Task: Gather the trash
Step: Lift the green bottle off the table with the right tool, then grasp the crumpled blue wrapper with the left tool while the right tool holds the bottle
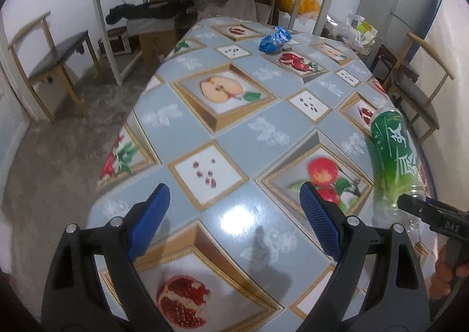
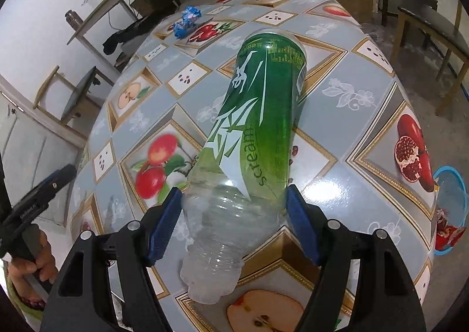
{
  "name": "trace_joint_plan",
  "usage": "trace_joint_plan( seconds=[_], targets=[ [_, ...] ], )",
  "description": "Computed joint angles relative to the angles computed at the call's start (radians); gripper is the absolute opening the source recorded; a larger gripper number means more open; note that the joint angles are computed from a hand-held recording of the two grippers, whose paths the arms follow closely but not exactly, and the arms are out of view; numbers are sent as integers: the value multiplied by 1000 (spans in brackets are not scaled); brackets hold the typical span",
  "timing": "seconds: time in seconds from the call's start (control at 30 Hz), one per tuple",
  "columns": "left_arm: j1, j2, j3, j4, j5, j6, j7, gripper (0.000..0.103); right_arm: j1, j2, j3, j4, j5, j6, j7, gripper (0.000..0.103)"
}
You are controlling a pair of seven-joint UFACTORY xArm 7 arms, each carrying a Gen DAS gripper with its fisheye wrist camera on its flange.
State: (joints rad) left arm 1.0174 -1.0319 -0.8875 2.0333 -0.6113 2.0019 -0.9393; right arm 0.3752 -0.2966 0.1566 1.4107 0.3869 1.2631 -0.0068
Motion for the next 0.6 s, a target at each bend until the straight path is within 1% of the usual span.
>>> trace_joint_plan(
  seconds=[0.13,0.4,0.53,0.57,0.6],
  targets=[
    [71,26,-18,87,16,40,41,86,-2,6,-4,2,6,-8,-1,70],
    [184,31,-7,182,-29,90,124,86,-11,30,-18,16,31,-12,-13,70],
    [217,27,2,183,-60,78,158,86,-16,40,-21,22,40,-14,-23,70],
    [218,24,5,172,-67,65,167,86,-17,42,-21,23,41,-15,-26,70],
    [211,18,11,138,-78,28,182,86,-18,45,-22,24,44,-18,-31,70]
  ],
)
